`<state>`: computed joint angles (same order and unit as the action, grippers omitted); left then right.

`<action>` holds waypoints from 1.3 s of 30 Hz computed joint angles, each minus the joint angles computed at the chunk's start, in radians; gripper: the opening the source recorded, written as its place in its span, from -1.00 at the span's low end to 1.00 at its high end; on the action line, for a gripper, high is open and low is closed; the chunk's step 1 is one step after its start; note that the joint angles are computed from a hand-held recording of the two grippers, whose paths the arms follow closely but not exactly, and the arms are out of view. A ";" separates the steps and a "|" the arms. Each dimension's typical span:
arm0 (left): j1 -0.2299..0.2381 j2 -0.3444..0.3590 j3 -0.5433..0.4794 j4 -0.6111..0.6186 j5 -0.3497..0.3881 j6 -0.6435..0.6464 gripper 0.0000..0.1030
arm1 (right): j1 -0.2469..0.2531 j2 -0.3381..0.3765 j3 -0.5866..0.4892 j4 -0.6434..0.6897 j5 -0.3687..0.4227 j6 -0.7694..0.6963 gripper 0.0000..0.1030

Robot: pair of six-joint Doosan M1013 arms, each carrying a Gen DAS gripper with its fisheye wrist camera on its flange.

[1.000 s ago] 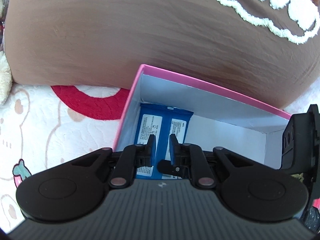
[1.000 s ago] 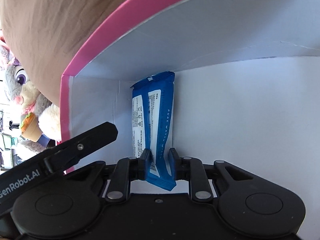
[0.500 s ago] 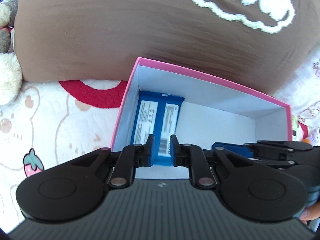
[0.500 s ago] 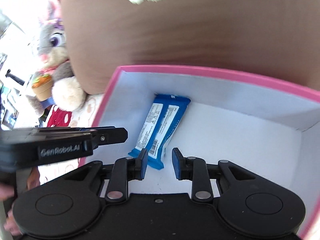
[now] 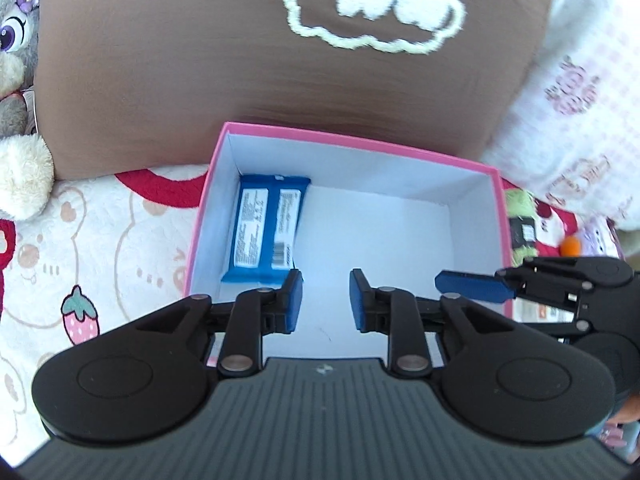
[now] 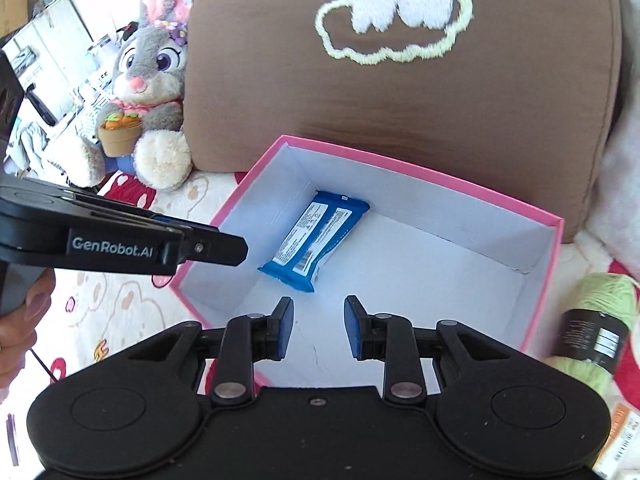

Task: Organize objects
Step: 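Withdraw the left tool from the box toward the floss box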

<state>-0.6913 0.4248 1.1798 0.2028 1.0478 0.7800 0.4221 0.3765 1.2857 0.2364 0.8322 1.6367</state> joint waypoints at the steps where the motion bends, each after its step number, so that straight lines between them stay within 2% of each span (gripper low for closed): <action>1: -0.005 -0.004 0.001 0.003 0.008 -0.002 -0.44 | 0.002 -0.010 0.007 -0.012 0.003 0.006 -0.30; 3: -0.012 -0.014 0.007 0.000 0.014 -0.004 -0.38 | 0.010 -0.022 0.013 -0.044 0.013 0.030 -0.20; 7: -0.022 -0.045 0.041 -0.019 -0.002 0.002 -0.23 | 0.024 -0.041 0.018 -0.093 0.052 0.046 -0.17; 14: -0.042 -0.067 0.050 -0.017 0.027 0.019 -0.06 | 0.044 -0.077 0.040 -0.158 0.073 0.070 -0.05; 29: -0.087 -0.092 0.042 -0.073 0.051 0.097 0.13 | 0.065 -0.162 0.109 -0.248 0.131 0.097 0.10; 39: -0.121 -0.089 0.018 -0.129 0.071 0.176 0.25 | 0.057 -0.233 0.178 -0.267 0.159 0.127 0.17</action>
